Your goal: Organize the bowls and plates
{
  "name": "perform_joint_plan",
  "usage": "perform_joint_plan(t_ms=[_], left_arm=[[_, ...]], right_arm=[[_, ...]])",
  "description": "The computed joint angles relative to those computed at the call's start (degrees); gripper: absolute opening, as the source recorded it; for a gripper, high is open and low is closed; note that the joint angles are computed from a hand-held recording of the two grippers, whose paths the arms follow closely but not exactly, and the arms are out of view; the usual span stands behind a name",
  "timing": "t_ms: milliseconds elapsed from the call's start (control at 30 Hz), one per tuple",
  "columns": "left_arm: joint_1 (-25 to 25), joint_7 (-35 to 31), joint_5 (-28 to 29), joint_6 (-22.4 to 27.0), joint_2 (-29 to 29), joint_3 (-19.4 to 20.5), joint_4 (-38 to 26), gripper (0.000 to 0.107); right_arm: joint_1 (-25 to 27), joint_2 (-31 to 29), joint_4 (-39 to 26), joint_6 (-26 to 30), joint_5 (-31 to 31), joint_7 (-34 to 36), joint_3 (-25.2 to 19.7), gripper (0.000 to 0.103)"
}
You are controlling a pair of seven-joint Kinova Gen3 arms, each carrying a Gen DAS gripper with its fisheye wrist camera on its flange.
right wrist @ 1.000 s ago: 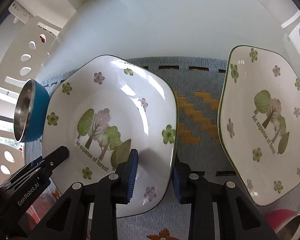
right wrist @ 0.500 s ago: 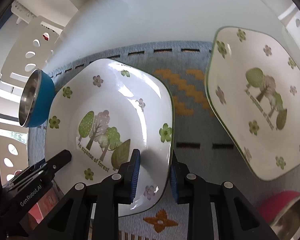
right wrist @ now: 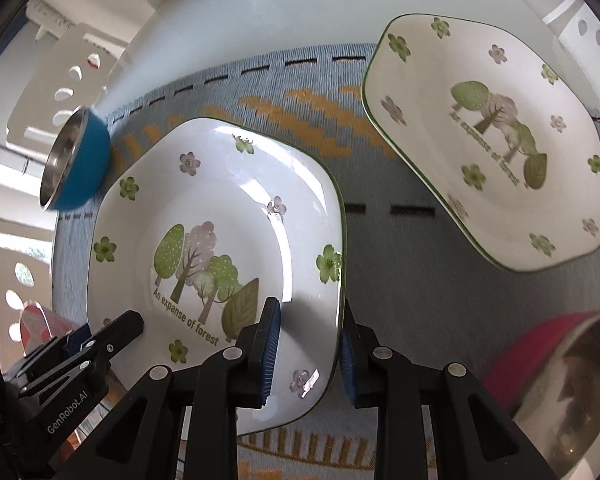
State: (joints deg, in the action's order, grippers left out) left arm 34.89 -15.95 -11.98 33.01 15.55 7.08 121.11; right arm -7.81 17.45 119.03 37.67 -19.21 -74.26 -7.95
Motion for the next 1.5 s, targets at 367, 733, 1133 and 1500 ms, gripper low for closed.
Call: perform_joint_plan(t_ms=[367,733,1133,1500], left_arm=[[-3.9,-6.0,4.1,-6.3,1.1,-1.1,3.2,0.03],[-9.0,-12.0,5.0,-9.3,1.9,-2.9,3.9,0.035],[-12.2,-17.9,6.6,-9.1,5.0,-4.5,0.3,0.038],[-7.0,-13.7,4.5,-10.2,5.2,-7.5,0.4,0.038]], right_arm=[[0.0,-0.2,1.4,-0.4,0.2,0.1,0.0,0.026],[1.6,2.5,-1.3,0.6,-2.5,1.6,-0.4,0.027],[-2.1,3.9,-4.4,0.0,1.6,-3.1,-0.1,0.044],[-5.3,4.7,-5.2,-1.2,6.7,-6.6,-0.7,0.047]])
